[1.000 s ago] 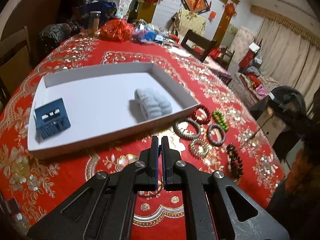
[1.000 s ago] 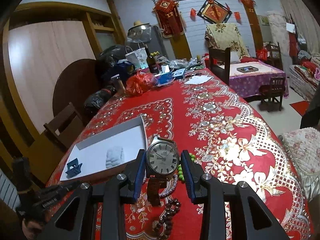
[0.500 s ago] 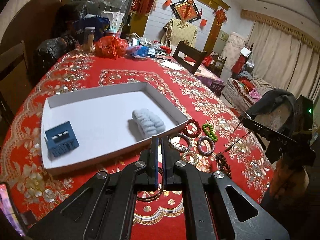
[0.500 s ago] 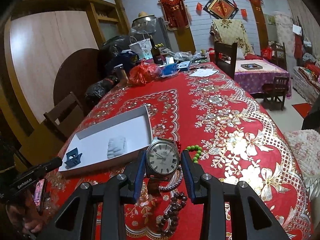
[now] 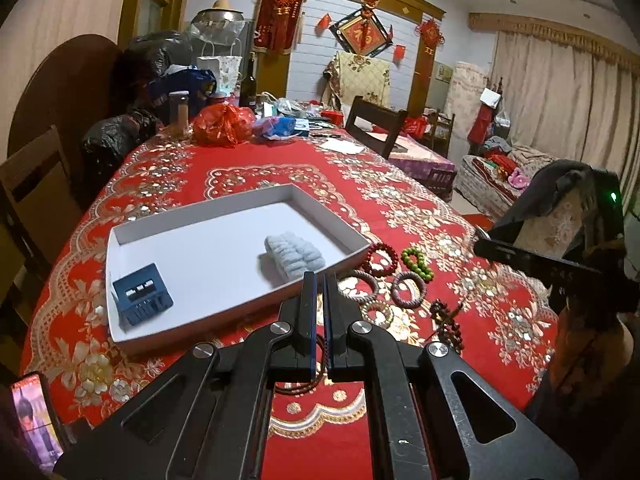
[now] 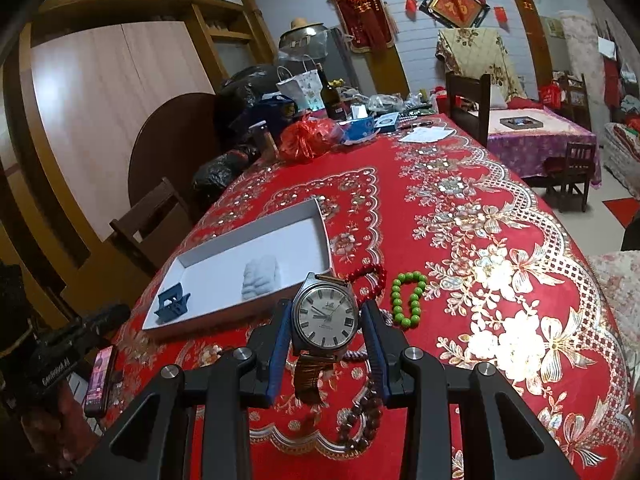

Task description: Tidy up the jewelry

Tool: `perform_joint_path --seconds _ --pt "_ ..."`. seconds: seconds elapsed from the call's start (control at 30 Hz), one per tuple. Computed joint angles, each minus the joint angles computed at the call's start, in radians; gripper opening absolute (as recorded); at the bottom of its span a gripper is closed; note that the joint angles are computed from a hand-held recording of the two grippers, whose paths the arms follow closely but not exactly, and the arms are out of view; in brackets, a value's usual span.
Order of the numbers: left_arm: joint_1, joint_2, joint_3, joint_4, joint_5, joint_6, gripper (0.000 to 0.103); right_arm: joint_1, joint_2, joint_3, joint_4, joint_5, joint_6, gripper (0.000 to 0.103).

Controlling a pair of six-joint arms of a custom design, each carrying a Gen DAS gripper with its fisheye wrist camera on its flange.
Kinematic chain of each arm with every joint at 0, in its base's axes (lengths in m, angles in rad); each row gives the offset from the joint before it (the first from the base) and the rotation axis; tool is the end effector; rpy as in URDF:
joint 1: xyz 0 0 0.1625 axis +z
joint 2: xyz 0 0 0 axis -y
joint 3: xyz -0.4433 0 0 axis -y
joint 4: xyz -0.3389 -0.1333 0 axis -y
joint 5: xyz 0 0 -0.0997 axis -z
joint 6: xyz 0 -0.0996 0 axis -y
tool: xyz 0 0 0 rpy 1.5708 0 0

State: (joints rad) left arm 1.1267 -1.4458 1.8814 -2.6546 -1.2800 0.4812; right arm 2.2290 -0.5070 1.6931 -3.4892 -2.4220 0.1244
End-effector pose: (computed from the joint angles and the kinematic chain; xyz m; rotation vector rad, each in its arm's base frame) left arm -0.0685 -0.5207 0.4435 1.0882 2.4800 -0.9012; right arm 0.4332 -0.4648 0.0815 0.2246 -2.3616 1.2325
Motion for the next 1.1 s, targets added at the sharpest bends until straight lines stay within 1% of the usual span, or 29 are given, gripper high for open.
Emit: perform_joint_path --seconds 0.07,0.13,0.2,0.3,0.4,0.43,0.47,0.5,0.53,0.57,0.67,0.8,0.93,0.97,1.0,1.03,1.1 --pt "0.009 0.007 -0.009 0.008 -0.004 0.017 0.002 0.005 0.01 -0.016 -0.005 -0.011 -0.024 0.034" --pt "0.022 0.024 -0.028 0.015 -0.002 0.027 0.002 0.009 0.015 -0.024 -0.006 -0.027 -0.03 0.034" --pt "0.04 0.039 -0.046 0.027 0.005 0.031 0.002 0.008 0.017 -0.027 0.002 -0.04 -0.018 0.034" --pt "0.086 0.075 -0.088 0.136 -0.013 -0.015 0.001 0.003 0.018 -0.035 0.039 -0.053 -0.007 0.034" --pt "0.101 0.102 -0.081 0.143 0.011 -0.017 0.005 0.0 0.018 -0.032 0.068 -0.055 0.011 0.034" --pt "0.106 0.114 -0.081 0.146 0.012 -0.018 0.012 0.0 0.019 -0.032 0.073 -0.054 0.011 0.034" --pt "0.108 0.121 -0.081 0.146 0.013 -0.017 0.026 -0.001 0.02 -0.034 0.076 -0.053 0.008 0.034" --pt "0.108 0.128 -0.08 0.149 0.018 -0.011 0.037 -0.001 0.021 -0.035 0.077 -0.051 0.005 0.034" --pt "0.108 0.136 -0.081 0.152 0.027 -0.004 0.056 -0.002 0.021 -0.035 0.076 -0.048 0.003 0.034" --pt "0.107 0.141 -0.075 0.138 0.039 0.005 0.057 -0.003 0.021 -0.036 0.078 -0.045 0.003 0.034" --pt "0.099 0.163 -0.069 0.136 0.088 0.036 0.057 -0.006 0.02 -0.033 0.076 -0.042 0.008 0.034" --pt "0.099 0.178 -0.061 0.137 0.131 0.05 0.057 -0.007 0.019 -0.032 0.071 -0.04 0.009 0.034" --pt "0.082 0.184 -0.025 0.081 0.182 0.075 0.056 -0.007 0.019 -0.032 0.073 -0.038 0.011 0.034" --pt "0.083 0.186 -0.029 0.081 0.18 0.073 0.047 -0.008 0.019 -0.031 0.073 -0.038 0.011 0.034" --pt "0.085 0.186 -0.027 0.069 0.18 0.071 0.042 -0.008 0.019 -0.032 0.075 -0.039 0.011 0.034" --pt "0.086 0.187 -0.028 0.065 0.182 0.066 0.035 -0.008 0.019 -0.032 0.074 -0.04 0.01 0.034" --pt "0.084 0.187 -0.028 0.065 0.184 0.066 0.035 -0.008 0.018 -0.032 0.074 -0.042 0.013 0.034"
